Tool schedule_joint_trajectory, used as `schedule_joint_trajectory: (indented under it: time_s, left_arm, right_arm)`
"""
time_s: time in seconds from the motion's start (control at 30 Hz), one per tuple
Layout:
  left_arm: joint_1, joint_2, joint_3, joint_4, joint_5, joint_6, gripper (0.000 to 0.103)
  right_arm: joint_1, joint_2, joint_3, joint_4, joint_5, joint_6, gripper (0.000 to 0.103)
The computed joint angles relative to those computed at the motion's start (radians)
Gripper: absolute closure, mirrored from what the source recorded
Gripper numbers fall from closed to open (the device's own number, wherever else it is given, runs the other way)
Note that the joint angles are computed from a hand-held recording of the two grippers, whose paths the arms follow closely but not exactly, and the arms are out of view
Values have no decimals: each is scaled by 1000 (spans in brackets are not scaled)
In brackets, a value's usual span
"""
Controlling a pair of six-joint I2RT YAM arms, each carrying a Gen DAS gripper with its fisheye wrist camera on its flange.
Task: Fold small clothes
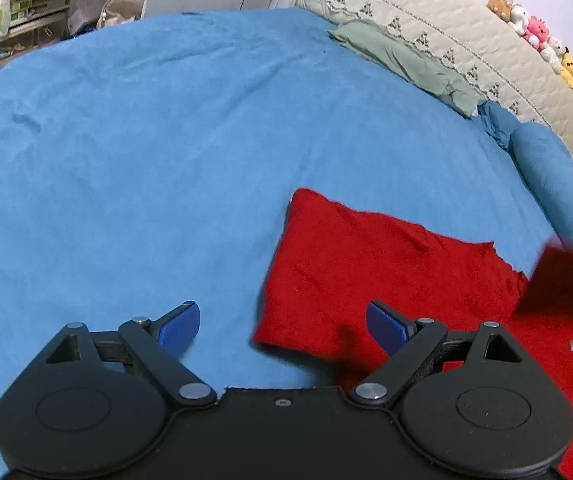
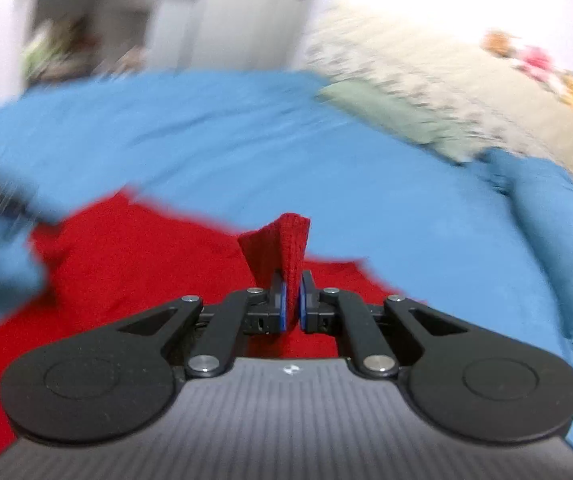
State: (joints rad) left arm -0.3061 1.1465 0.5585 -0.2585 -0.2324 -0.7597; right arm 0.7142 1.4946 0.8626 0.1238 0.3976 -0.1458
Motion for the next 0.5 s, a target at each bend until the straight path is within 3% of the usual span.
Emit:
schedule_joint_trajectory:
  time_s: [0.2, 0.27, 0.5]
  left_arm:
    - [0, 38, 14, -3, 100, 44, 10]
    - [-25, 88, 35, 4, 121, 73, 10]
    - [-172, 248, 123, 2, -80, 142, 12]
  right_arm:
    - [-184, -152, -66, 18, -7, 40, 82]
    - [-260, -176, -107, 10, -54, 75, 82]
    - [-426, -195, -251, 50, -170, 202, 82]
